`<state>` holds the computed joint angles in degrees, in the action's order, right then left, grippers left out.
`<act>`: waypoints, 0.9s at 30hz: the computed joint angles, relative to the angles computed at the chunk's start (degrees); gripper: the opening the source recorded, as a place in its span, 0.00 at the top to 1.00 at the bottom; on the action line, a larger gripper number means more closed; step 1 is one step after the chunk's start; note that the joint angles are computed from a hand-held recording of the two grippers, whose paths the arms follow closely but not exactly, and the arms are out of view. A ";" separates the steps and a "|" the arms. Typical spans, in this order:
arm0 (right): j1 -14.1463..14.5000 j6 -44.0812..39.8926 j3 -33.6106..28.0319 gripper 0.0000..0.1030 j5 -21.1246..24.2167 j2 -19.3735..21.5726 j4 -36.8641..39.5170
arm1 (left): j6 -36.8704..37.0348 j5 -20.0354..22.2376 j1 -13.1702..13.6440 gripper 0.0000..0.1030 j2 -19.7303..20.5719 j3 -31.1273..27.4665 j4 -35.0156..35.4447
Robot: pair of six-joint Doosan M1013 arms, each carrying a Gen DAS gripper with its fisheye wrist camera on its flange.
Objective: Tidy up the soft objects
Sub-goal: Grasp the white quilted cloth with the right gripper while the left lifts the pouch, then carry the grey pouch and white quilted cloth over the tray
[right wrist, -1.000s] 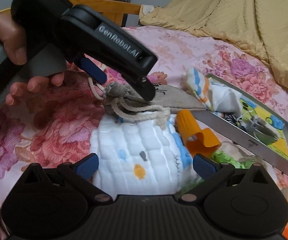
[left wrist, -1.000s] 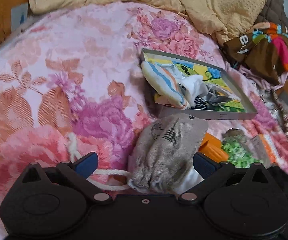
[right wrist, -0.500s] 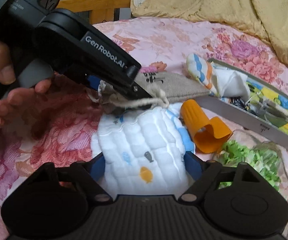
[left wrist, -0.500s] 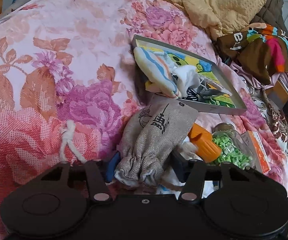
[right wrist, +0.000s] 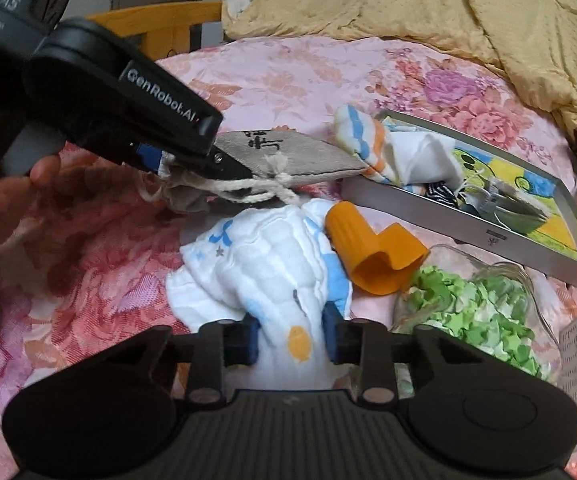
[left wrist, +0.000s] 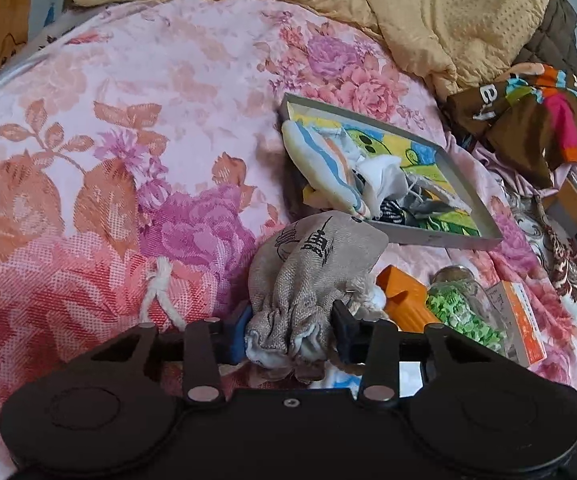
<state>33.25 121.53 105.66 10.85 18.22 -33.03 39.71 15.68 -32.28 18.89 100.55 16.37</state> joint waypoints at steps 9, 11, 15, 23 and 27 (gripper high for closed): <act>0.24 13.94 1.69 0.82 -3.33 -1.07 -14.81 | -21.43 -1.62 -0.87 0.60 -1.99 1.90 18.80; 0.60 23.90 2.44 0.82 -3.85 -1.89 -24.98 | -26.85 -1.90 -1.14 0.60 -2.47 2.31 23.78; 0.95 42.42 3.77 0.82 -4.40 -4.04 -43.39 | -35.16 -2.23 -1.67 0.59 -3.35 2.87 32.10; -0.15 46.23 2.91 0.82 -2.05 -6.37 -45.32 | -53.28 -1.51 -3.09 0.59 -4.66 3.61 51.41; -1.41 35.17 1.68 0.82 -1.10 -7.07 -35.56 | -63.65 -1.36 -3.68 0.59 -4.89 3.78 62.47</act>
